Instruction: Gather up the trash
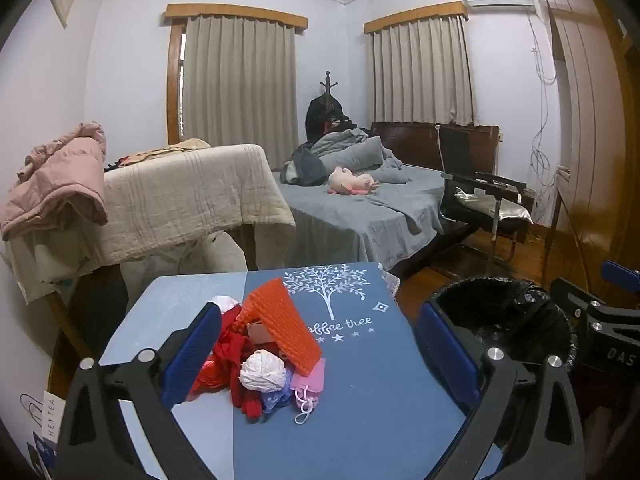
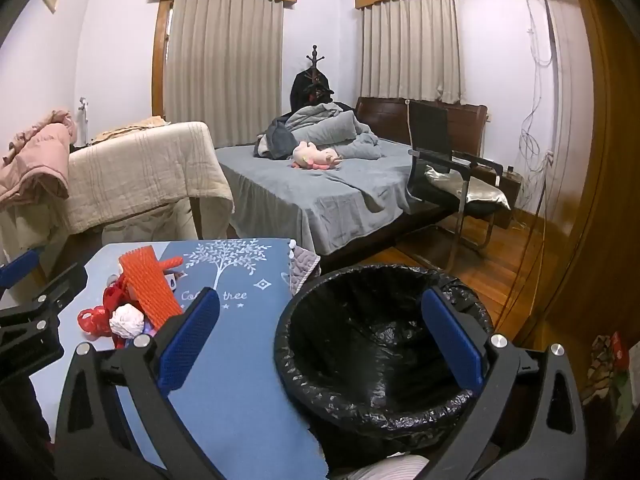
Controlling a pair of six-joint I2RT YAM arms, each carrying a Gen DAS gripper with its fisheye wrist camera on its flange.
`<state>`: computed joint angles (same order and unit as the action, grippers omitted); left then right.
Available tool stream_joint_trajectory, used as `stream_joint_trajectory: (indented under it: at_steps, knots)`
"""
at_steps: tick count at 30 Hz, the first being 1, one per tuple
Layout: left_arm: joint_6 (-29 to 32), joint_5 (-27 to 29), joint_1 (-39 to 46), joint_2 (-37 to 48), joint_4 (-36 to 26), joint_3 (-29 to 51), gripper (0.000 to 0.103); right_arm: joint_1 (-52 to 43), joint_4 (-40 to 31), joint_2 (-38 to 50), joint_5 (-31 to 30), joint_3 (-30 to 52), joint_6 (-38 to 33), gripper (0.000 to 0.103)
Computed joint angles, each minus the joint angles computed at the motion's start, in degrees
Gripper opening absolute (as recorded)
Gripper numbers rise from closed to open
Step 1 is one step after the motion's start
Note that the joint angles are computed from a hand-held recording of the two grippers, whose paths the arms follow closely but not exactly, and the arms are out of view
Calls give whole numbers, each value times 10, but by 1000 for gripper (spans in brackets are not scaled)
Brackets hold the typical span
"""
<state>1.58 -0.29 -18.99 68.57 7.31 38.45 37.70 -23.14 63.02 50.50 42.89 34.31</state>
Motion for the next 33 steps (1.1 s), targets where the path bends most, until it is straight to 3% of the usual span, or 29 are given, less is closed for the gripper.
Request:
stream_joint_trajectory:
  at_steps: [33]
  knots:
    - [2, 7, 7, -5, -9, 0, 97, -1, 3, 5, -3, 1, 2, 98]
